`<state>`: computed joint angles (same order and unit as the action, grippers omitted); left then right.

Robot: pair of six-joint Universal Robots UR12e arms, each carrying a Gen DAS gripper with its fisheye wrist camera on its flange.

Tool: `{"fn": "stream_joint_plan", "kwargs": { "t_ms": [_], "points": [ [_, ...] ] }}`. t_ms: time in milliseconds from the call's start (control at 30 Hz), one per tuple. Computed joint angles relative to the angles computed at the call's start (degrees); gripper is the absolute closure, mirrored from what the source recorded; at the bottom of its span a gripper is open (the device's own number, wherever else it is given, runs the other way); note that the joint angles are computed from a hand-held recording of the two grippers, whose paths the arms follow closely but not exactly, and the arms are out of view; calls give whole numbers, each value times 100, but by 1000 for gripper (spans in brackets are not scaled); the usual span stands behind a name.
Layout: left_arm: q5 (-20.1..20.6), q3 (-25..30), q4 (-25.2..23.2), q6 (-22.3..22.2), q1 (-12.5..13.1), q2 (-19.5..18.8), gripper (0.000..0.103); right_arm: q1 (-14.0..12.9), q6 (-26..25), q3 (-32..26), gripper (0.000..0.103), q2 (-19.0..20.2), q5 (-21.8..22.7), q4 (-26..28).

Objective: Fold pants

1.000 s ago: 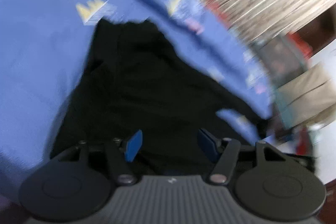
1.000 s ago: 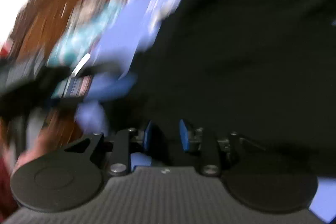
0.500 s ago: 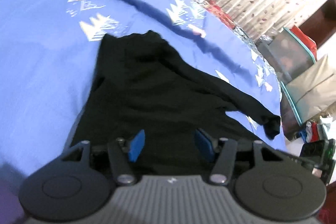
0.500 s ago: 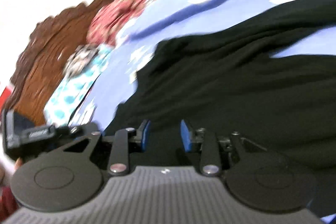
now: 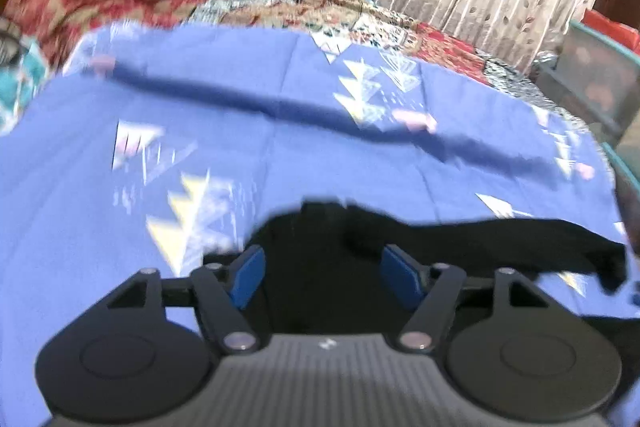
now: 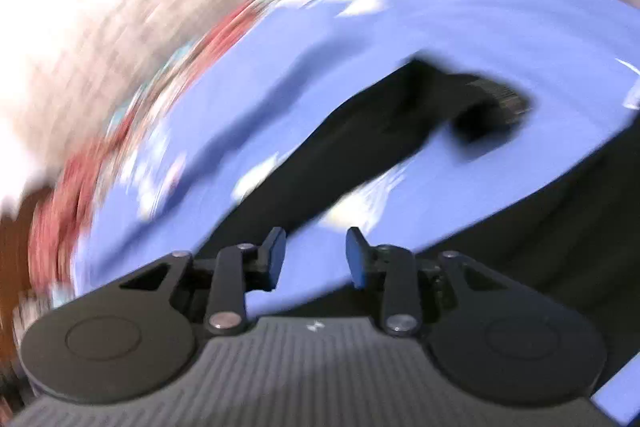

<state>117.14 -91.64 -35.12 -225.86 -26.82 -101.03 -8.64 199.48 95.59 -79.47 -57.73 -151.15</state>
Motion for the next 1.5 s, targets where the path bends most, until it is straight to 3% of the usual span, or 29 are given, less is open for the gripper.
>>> {"fn": "stream_joint_plan", "kwargs": {
  "t_ms": [133,267,367,467,500,533,567,733,767,800,833,867,900,1000,1267,1367,1500],
  "points": [
    [-188,421,-136,155,228,-356,27,-126,1488,-183,50,315,-2,-398],
    [-1211,600,-135,-697,542,-566,27,-71,2593,-492,38,697,-15,-606],
    [-1910,528,147,-1470,711,-651,27,-7,2813,-976,38,989,-452,-247],
    [-2147,495,201,-2097,768,-711,20,45,2754,-1439,38,1242,-1097,177],
    [-2196,485,185,-2240,789,-721,18,72,2692,-1530,46,1299,-1383,185],
    [-2275,456,223,-2393,817,-729,17,1,2592,-1561,78,1328,-1455,137],
    [-2361,430,264,-2499,853,-735,16,-38,2518,-1614,97,1376,-1527,66],
    [-2926,203,656,-3236,1083,-756,8,-245,2379,-1421,98,1234,-1452,-473],
    [-3053,186,667,-3403,1126,-774,10,-295,2345,-1342,98,1175,-1329,-591],
    [-3109,180,617,-3561,1148,-788,24,-320,2335,-1320,98,1162,-1238,-672],
    [-3111,195,485,-3620,1149,-799,62,-365,2311,-1246,98,1101,-1120,-763],
    [-3136,227,309,-3560,1152,-806,80,-388,2301,-1226,98,1082,-1036,-814],
    [-3165,212,206,-3531,1145,-795,88,-407,2295,-1235,98,1071,-957,-825],
    [-3032,-25,579,-3769,1065,-656,90,-467,2286,-1278,98,1028,-740,-786],
    [-2424,-808,1952,-3491,603,73,90,-732,1875,-1010,98,653,-170,-1183],
    [-2251,-1159,2083,-3498,304,399,90,-971,1410,-504,98,260,84,-1235],
    [-2186,-1543,1903,-3907,-78,703,90,-1320,910,365,98,-342,103,-1126]
  ]
}}
